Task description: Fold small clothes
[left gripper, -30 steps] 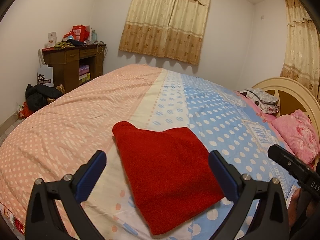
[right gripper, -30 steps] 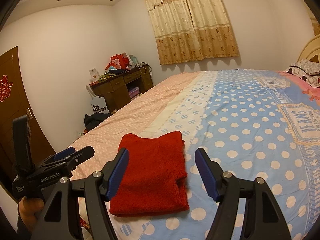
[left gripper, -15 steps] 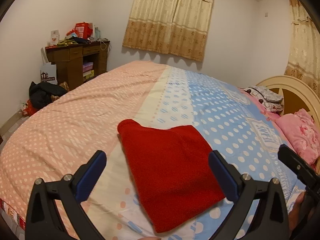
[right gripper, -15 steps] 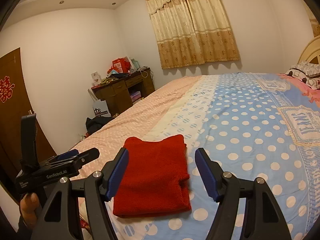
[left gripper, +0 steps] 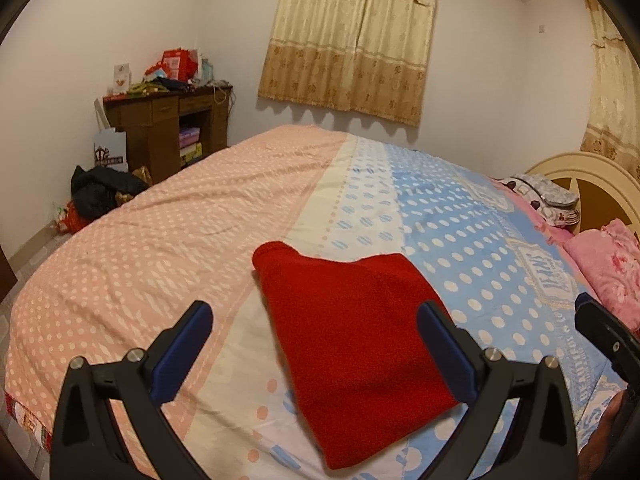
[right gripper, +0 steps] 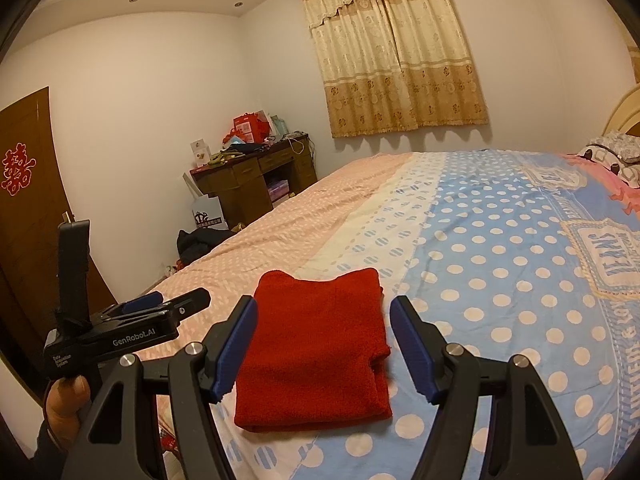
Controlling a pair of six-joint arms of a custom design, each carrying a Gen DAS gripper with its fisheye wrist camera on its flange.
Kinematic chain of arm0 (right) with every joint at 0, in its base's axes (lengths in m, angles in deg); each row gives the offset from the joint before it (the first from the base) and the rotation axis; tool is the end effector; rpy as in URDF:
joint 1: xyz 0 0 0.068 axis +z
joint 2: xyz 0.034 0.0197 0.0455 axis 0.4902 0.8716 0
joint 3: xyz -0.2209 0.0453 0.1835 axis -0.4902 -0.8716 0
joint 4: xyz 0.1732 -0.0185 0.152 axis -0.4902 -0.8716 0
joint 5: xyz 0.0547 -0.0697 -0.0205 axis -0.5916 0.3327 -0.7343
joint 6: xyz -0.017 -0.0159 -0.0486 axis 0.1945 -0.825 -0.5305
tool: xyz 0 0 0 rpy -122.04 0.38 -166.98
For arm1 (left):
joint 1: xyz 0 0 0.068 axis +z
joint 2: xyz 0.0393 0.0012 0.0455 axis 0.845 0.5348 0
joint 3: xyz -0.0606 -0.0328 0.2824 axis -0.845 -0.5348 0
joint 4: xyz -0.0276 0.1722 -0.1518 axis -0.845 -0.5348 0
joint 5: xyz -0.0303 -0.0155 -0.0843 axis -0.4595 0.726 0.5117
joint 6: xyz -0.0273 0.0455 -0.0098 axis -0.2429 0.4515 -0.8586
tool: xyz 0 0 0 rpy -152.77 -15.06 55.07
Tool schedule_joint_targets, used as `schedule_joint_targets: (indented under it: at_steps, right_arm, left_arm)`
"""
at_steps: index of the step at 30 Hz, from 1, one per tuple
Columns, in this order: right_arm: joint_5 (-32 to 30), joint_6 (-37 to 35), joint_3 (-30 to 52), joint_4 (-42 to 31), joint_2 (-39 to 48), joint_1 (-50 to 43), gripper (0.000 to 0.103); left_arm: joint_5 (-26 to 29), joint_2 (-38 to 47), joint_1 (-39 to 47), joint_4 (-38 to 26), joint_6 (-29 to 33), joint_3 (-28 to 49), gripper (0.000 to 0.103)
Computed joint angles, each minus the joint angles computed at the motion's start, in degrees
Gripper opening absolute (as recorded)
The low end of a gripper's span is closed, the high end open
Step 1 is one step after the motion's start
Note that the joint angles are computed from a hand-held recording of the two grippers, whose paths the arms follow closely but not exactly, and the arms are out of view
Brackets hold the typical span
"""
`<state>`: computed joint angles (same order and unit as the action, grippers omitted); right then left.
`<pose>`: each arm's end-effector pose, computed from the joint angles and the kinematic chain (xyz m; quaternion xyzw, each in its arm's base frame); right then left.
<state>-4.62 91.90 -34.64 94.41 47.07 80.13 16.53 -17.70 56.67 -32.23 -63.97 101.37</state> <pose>0.1870 0.1975 0.2075 0.0112 0.8412 0.1275 0.5254 0.2300 -0.0129 0.2541 0.0595 0.8757 -0.1189 0.4643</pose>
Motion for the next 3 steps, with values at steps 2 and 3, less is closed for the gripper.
schedule_joint_targets:
  at_steps: [2,3]
  right_arm:
    - [0.0,0.0,0.0,0.0,0.0,0.0,0.069]
    - [0.0,-0.1,0.0,0.0,0.0,0.0,0.069]
  left_arm:
    - [-0.7,-0.4,-0.5,0.9,0.4,-0.5,0.103]
    - [0.1,-0.3,-0.4,0.6,0.9,-0.3,0.103]
